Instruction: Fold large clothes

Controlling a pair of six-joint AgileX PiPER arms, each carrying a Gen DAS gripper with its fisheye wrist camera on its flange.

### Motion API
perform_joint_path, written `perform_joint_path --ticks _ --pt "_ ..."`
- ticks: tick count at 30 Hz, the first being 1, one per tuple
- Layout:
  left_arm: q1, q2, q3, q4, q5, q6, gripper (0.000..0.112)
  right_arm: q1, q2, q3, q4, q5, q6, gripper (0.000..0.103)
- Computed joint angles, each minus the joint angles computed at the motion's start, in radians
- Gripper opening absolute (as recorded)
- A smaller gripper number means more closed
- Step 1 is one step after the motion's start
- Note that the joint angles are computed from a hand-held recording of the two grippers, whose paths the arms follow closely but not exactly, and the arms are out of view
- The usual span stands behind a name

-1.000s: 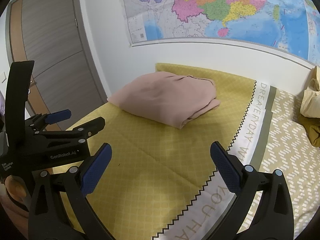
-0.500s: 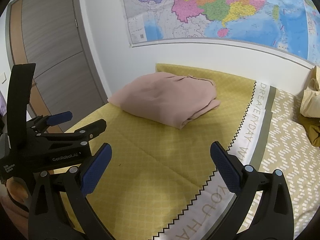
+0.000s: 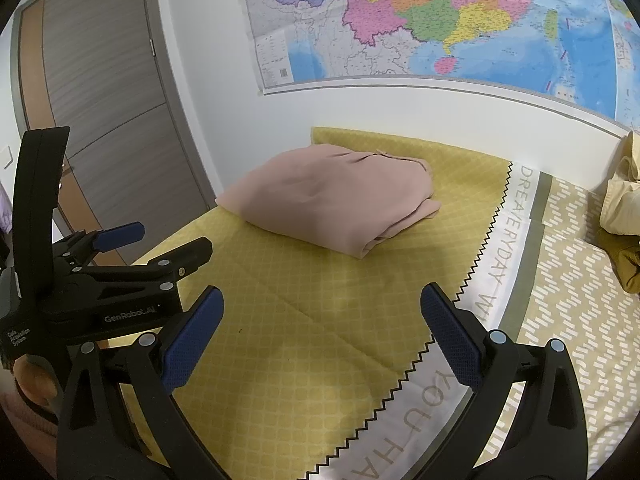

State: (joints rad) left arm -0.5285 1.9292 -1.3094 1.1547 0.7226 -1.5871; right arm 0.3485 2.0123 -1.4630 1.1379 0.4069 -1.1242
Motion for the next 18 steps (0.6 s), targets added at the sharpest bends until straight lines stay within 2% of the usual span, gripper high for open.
perform_joint_path --ticks 18 --pt "0.0 0.012 -0.017 -0.019 0.0 0.024 0.096 -0.002 0.004 -0.017 -0.036 0.013 0.04 0.097"
